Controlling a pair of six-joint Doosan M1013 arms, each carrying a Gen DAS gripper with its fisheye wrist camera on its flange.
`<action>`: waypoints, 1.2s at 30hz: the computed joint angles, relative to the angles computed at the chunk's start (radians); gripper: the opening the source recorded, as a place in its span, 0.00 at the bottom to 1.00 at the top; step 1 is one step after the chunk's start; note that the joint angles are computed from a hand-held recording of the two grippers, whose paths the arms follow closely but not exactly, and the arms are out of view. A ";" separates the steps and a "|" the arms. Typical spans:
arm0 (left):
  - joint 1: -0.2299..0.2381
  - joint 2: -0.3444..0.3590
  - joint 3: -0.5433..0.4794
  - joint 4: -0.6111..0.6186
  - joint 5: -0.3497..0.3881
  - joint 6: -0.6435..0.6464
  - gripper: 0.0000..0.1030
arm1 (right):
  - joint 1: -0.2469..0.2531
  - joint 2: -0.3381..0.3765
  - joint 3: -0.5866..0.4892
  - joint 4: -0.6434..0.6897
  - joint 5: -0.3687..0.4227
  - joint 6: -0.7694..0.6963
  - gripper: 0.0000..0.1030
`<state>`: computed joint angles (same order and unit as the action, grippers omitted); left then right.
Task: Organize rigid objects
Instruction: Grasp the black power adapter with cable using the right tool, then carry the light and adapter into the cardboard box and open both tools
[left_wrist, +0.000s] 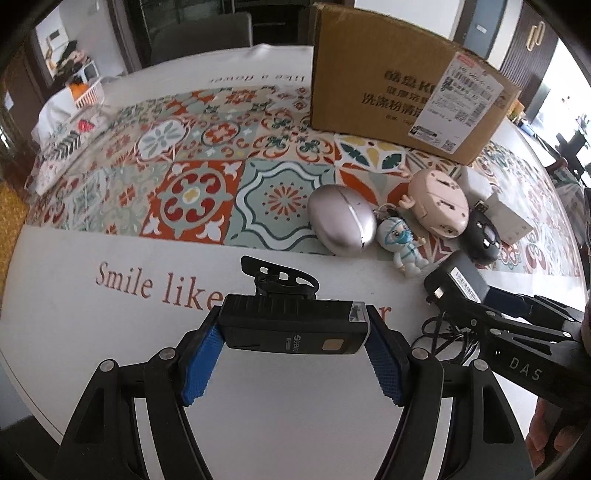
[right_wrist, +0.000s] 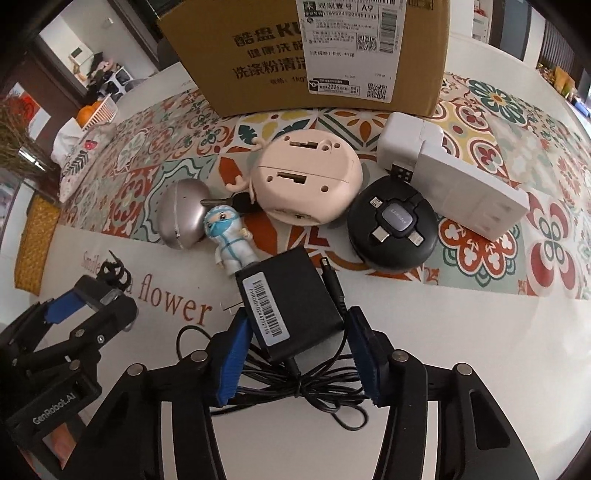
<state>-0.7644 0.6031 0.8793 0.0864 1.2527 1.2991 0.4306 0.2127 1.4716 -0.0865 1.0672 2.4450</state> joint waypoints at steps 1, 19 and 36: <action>0.000 -0.002 -0.001 0.000 -0.002 0.004 0.70 | 0.002 -0.002 0.000 -0.002 0.002 0.006 0.50; -0.005 -0.047 -0.019 -0.035 -0.097 0.112 0.70 | 0.071 -0.054 -0.056 -0.226 0.062 0.148 0.49; -0.010 -0.060 -0.111 -0.040 -0.227 0.159 0.70 | 0.115 -0.082 -0.142 -0.479 0.067 0.230 0.49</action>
<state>-0.7739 0.5434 0.7680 0.0463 1.0253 1.4583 0.5453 0.1304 1.3297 -0.5653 1.1345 2.6754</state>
